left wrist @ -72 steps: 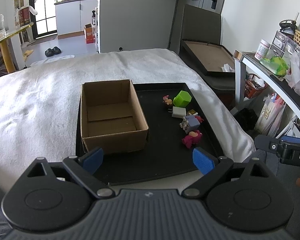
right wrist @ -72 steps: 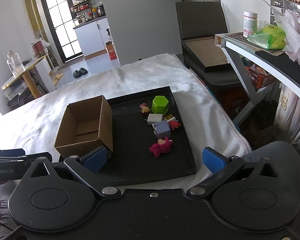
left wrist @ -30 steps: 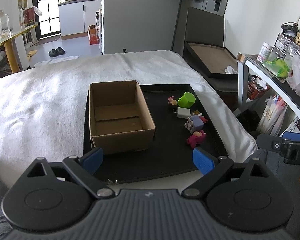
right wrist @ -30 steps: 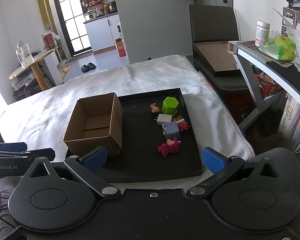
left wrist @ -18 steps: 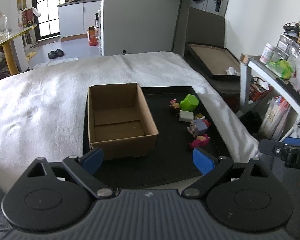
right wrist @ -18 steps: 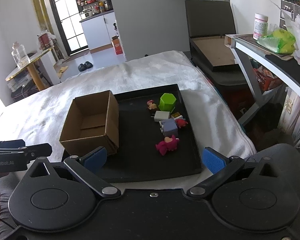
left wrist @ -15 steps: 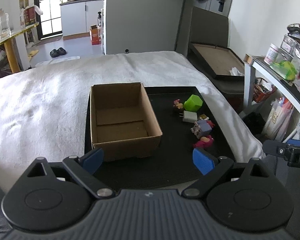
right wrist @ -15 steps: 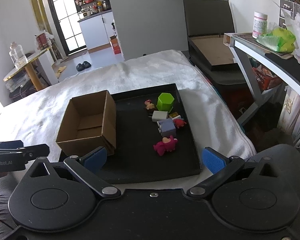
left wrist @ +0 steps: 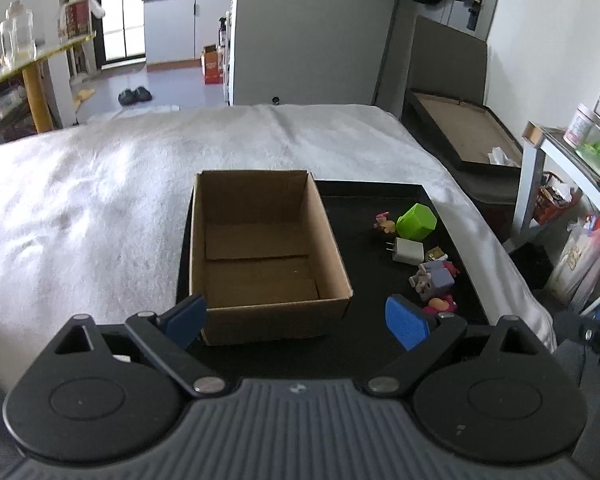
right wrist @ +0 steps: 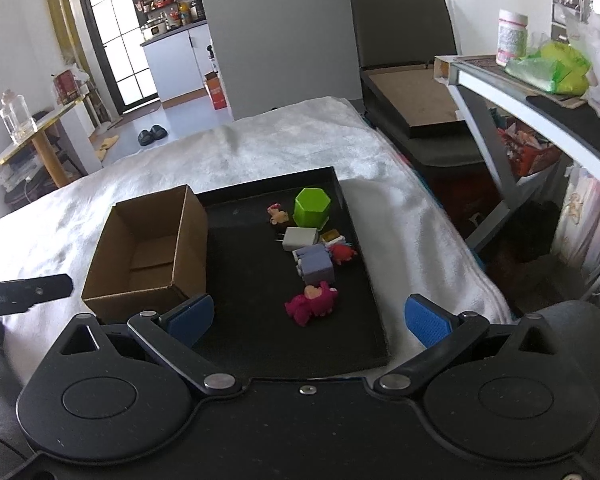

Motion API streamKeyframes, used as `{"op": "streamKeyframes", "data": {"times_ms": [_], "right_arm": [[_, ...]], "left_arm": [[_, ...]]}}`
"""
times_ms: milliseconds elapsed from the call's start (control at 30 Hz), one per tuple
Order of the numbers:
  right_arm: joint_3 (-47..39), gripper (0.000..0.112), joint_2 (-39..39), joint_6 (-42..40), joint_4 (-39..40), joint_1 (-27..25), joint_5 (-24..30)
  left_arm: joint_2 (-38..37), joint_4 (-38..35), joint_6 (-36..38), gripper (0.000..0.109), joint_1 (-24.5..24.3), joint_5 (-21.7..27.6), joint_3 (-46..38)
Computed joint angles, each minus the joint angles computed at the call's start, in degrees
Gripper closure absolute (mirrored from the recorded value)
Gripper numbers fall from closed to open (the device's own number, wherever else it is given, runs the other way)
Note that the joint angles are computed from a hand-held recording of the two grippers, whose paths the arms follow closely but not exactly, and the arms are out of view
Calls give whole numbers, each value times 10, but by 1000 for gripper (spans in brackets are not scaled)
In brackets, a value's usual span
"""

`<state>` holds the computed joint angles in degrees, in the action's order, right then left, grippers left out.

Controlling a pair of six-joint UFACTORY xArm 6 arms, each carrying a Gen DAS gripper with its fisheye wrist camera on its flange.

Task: Organize rigid objects
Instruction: 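Move the right gripper to the pink plush figure and close on it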

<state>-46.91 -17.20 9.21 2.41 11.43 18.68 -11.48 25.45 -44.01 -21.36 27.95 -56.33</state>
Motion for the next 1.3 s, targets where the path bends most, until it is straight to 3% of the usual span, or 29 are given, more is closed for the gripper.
{"op": "streamKeyframes", "data": {"times_ms": [167, 300, 500, 967, 1300], "right_arm": [[-15, 9, 20, 29, -40, -3, 7], [-31, 9, 40, 23, -22, -4, 16], [-57, 9, 75, -19, 38, -4, 18], [-100, 10, 155, -45, 44, -2, 12], [-148, 19, 227, -44, 36, 4, 25]], "left_arm": [[36, 12, -21, 13, 10, 8, -28], [58, -29, -2, 13, 21, -4, -40], [92, -25, -10, 13, 31, 3, -70], [146, 41, -96, 13, 58, -23, -69], [156, 78, -158, 15, 80, -25, -56]]}}
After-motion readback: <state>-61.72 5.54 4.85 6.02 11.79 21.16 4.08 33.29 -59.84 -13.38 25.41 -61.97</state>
